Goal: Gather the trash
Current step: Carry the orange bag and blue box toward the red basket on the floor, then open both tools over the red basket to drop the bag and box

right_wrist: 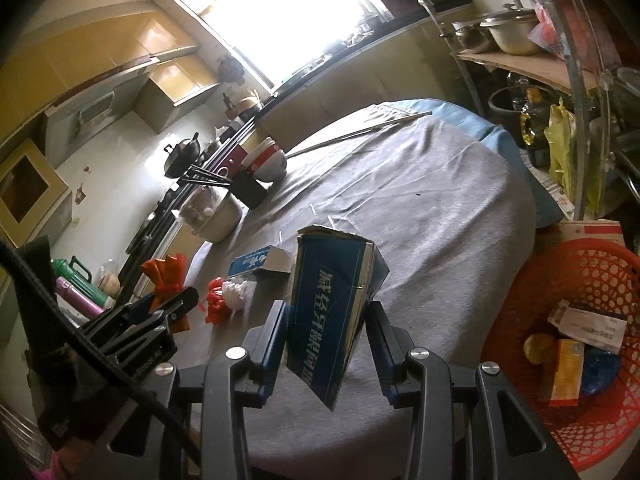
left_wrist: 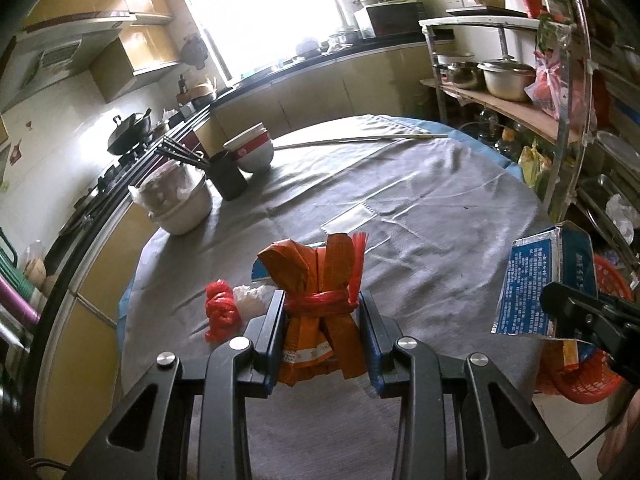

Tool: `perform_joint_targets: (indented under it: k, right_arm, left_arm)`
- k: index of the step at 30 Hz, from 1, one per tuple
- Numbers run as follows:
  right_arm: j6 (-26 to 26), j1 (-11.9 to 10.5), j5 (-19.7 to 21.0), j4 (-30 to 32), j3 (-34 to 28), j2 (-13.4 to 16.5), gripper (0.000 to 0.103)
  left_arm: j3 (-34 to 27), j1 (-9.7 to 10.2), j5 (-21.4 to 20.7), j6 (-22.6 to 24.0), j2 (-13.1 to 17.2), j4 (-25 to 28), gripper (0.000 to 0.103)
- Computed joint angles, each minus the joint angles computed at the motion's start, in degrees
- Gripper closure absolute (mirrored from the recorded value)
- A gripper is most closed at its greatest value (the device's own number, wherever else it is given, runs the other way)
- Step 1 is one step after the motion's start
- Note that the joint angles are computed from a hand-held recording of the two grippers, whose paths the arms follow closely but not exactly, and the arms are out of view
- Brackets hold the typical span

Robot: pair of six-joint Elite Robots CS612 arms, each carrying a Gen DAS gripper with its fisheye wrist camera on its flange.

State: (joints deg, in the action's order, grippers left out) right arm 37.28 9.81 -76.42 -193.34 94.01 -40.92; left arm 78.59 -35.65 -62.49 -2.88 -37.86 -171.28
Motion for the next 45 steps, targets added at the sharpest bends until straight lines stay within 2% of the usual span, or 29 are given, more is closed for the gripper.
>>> perform_joint_targets:
  k: [17,31,37,45]
  right_arm:
    - [1.35,-0.85,-1.85,-2.0,2.49,-1.23,0.06]
    - [3.2,-2.04,-6.05,-3.68,6.43,-3.05,0.06]
    - [4.55,-2.92,-8.1,-4.02,8.92,-3.97,0.06]
    - [7.85,-4.72,-13.6,-3.03,14.23,-5.97,0.06]
  left_arm:
    - [-1.39,-1.05,-1.03,3.76,0.62,-0.52,0.067]
    - [-3.02,-2.47,-4.82,8.52,1.61,-1.76,0.067]
    - [-4.36,-2.89,-9.36,9.11,2.21,0.55,0.067]
    - [-7.45,-3.0,-21.47,9.01,3.39,7.05,0.067]
